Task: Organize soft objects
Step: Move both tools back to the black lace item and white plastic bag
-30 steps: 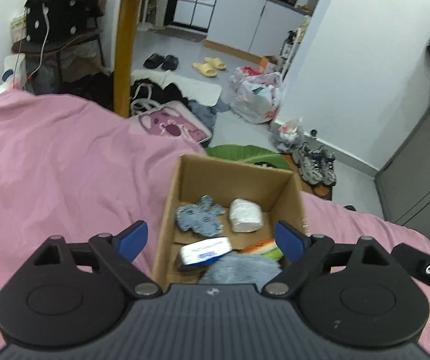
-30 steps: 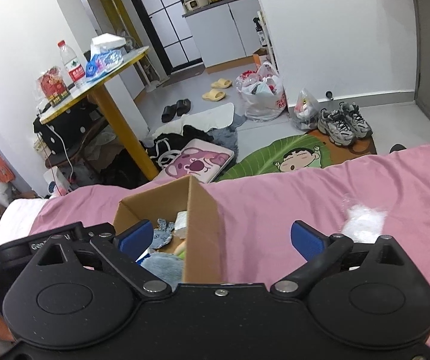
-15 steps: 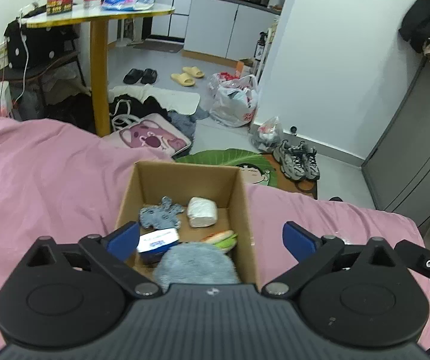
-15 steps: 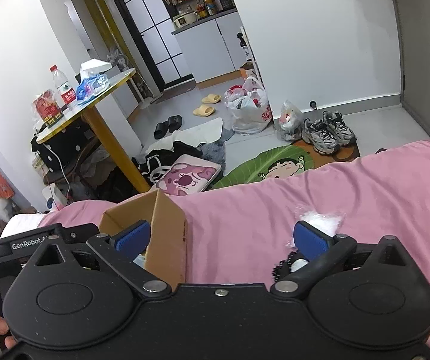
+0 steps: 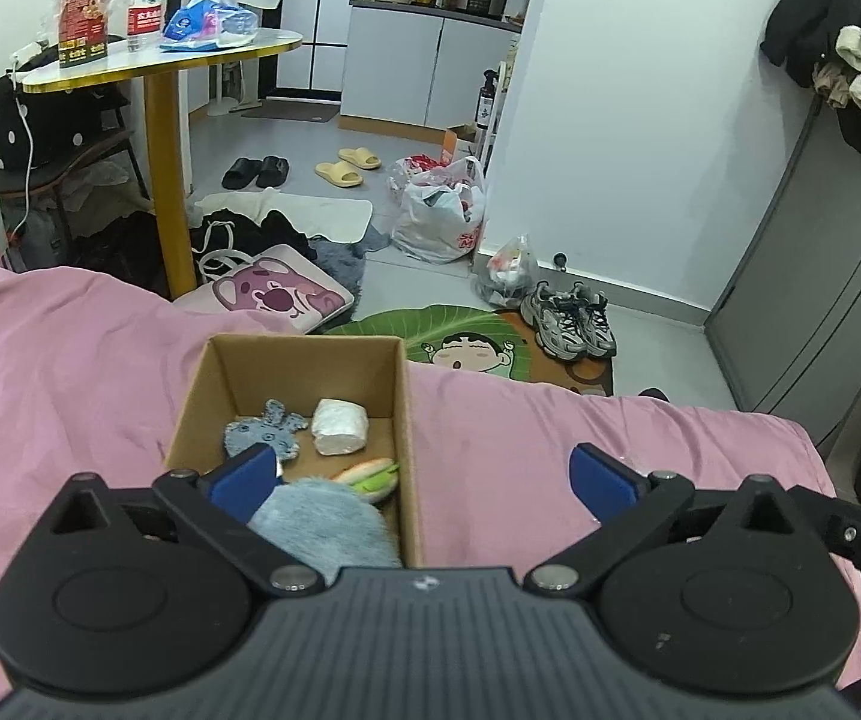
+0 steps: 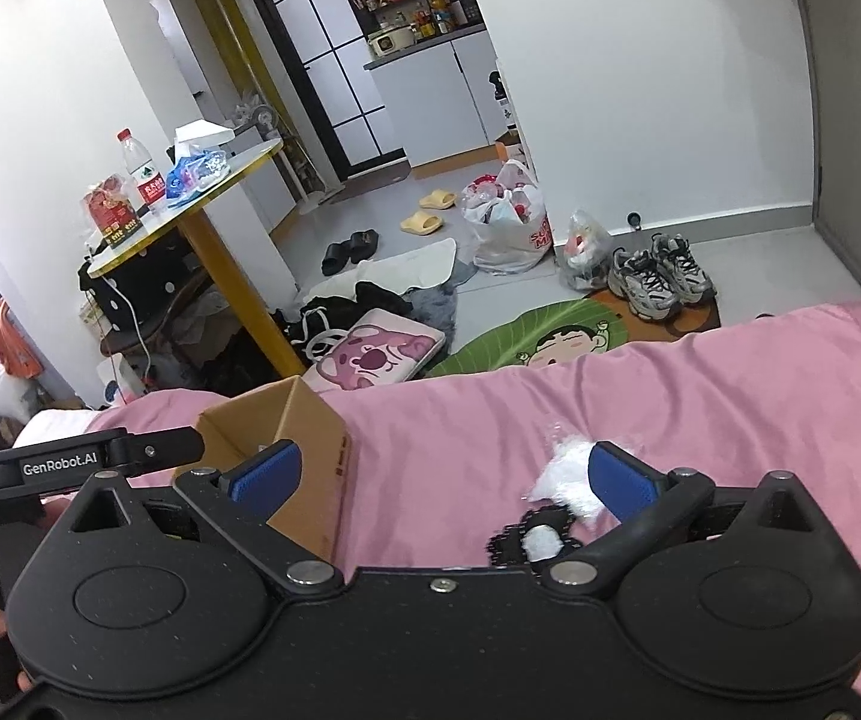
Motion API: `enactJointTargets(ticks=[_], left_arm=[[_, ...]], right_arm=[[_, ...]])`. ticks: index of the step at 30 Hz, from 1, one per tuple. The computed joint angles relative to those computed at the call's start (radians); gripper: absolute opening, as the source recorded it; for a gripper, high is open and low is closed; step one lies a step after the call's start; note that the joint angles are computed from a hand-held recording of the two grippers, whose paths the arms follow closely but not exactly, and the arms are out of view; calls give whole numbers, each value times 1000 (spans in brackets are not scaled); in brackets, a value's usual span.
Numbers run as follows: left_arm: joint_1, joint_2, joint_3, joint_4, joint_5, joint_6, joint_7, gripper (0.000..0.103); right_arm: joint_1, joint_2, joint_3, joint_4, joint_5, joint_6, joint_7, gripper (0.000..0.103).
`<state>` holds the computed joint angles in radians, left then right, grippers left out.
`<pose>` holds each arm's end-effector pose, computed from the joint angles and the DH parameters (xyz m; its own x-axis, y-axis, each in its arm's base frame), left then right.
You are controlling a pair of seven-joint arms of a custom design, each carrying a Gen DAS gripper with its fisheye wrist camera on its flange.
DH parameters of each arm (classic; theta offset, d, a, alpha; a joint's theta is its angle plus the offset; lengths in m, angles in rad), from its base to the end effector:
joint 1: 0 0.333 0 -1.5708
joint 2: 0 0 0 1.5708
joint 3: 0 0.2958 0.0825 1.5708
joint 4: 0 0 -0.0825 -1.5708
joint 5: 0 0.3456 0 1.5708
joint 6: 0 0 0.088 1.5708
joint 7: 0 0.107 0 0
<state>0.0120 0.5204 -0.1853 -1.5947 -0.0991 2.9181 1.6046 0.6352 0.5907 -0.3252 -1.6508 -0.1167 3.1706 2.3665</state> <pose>0.6888 -0.0880 0.4331 -0.1198 -0.9811 0.1518 -0.6996 -0.0250 -0.7141 0.6386 0.2669 0.4025 -0.0343 -0.9296 -0.3670 -0.6018 0.3124 -0.7350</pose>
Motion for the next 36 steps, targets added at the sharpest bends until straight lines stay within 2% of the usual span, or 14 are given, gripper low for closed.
enactJointTargets(ticks=[3,4,7,9,12,15,20,24,28,36], left_arm=[[-20,-3,12,-3,15,-2,-18,103],[-19,-4,6,-7,14,4,-16,103],[-33,-5,6,-11,23,15,-23,103],[-58,-3,28,-10,39,19,-52,103],[-110,9,82,15,83,-6,-133,103],[-125,20,90,28,115,-11,-171,103],[-136,44,78,52,150,-24,-188,103],[-139,69,62,58,153,-2,-192,103],[-141,105,37,87,149,-31,-168,102],[-173,181,38,168,150,-93,-165,100]], right_arm=[[17,-12,-31,-38,-8,30,-4,103],[8,-20,-22,-56,-3,47,-12,103],[-55,-32,48,-99,58,90,-27,103],[-126,-36,128,-111,98,108,-41,103],[-137,-35,138,-127,160,125,-48,103],[-182,-32,191,-137,201,139,-65,103],[-229,-18,243,-133,243,141,-88,103],[-303,-5,325,-133,264,141,-87,103],[-334,5,356,-130,273,147,-86,103],[-409,36,429,-110,272,147,-84,103]])
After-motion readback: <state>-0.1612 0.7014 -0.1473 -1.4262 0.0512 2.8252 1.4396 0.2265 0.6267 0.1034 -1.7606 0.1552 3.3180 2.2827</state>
